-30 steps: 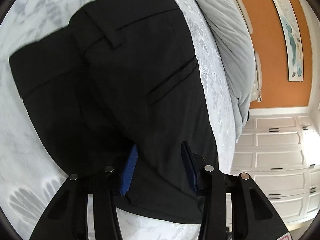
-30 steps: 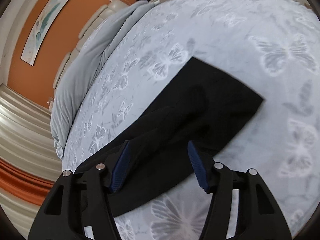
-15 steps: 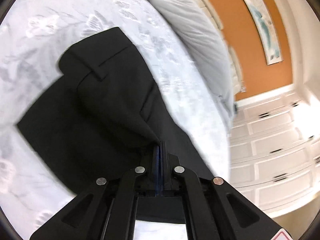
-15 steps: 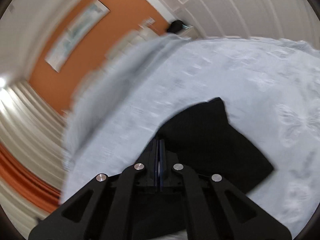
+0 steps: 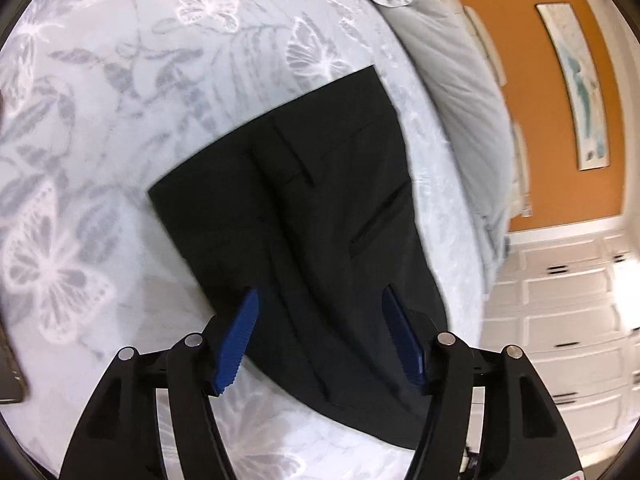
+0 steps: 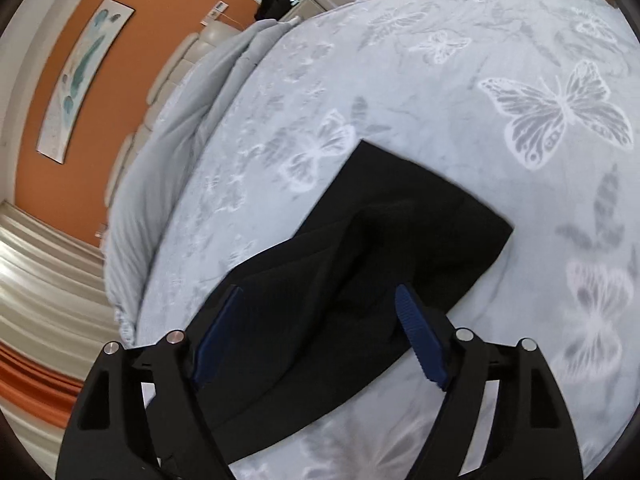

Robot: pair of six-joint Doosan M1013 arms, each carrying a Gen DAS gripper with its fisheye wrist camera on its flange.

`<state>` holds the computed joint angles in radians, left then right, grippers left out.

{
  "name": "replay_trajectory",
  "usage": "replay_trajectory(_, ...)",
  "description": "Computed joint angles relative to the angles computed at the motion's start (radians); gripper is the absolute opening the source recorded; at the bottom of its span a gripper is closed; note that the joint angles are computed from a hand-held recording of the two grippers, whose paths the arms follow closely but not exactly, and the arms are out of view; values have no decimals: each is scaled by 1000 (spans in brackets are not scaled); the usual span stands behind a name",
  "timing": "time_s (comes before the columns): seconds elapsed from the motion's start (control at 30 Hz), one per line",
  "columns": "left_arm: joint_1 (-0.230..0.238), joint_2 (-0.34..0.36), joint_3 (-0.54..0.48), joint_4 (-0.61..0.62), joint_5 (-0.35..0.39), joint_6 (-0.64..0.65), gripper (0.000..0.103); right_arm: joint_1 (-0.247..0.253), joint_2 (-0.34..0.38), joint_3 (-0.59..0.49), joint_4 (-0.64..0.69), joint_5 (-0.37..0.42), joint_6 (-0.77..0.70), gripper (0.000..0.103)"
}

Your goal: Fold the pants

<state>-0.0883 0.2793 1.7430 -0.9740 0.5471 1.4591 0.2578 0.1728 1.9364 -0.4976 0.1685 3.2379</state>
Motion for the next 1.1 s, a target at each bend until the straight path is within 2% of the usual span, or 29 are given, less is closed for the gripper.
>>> replay_trajectory(0.07,-1,1,-3,-37,7,32,68,8,-21,16,-86,-27,122,76)
replay_trajectory(0.13,-9,19,-30,11,13,-4,69,25,-28,21,-167,-41,209,76)
replay_trajectory(0.17,-14,30,-37,36,15,-32,69,35,-23,9,-146,-22,180,76)
replay_trajectory(0.27,-16,62,-58,47,11,-79,69,50,-1,-37,24,52,-29,76)
replay_trajectory(0.37,-9,81,-62,74,6,-76,66,58,24,-70,53,120,-90,76)
replay_trajectory(0.43,-18,82,-64,135,-27,-128,49,57,34,-80,75,136,-119,76)
replay_trajectory(0.47,-21,82,-65,161,-42,-135,11,58,37,-84,78,149,-124,76)
replay_trajectory(0.5,-18,79,-63,135,-40,-110,5,59,36,-83,75,155,-125,76)
replay_trajectory(0.57,-14,51,-20,-18,-73,-20,4,61,30,-78,58,161,-125,76)
replay_trajectory(0.63,-13,18,12,-114,-75,76,4,63,17,-66,16,170,-87,75)
replay_trajectory(0.73,-18,-5,27,-66,-68,57,4,54,2,-45,-8,168,-53,75)
replay_trajectory(0.8,-10,-4,31,-71,-41,45,4,40,2,-36,49,152,-87,72)
replay_trajectory(0.9,-8,5,23,-63,-36,30,4,16,13,-29,196,65,-173,71)
replay_trajectory(0.93,-10,6,18,-44,-37,15,4,15,20,-37,215,60,-194,71)
replay_trajectory(1.0,-10,15,4,-13,-38,-10,4,14,50,-77,211,96,-231,71)
replay_trajectory(1.07,-17,24,-12,26,-44,-50,4,16,108,-144,178,207,-263,59)
replay_trajectory(1.1,-17,28,-18,30,-42,-54,4,11,134,-165,215,236,-322,33)
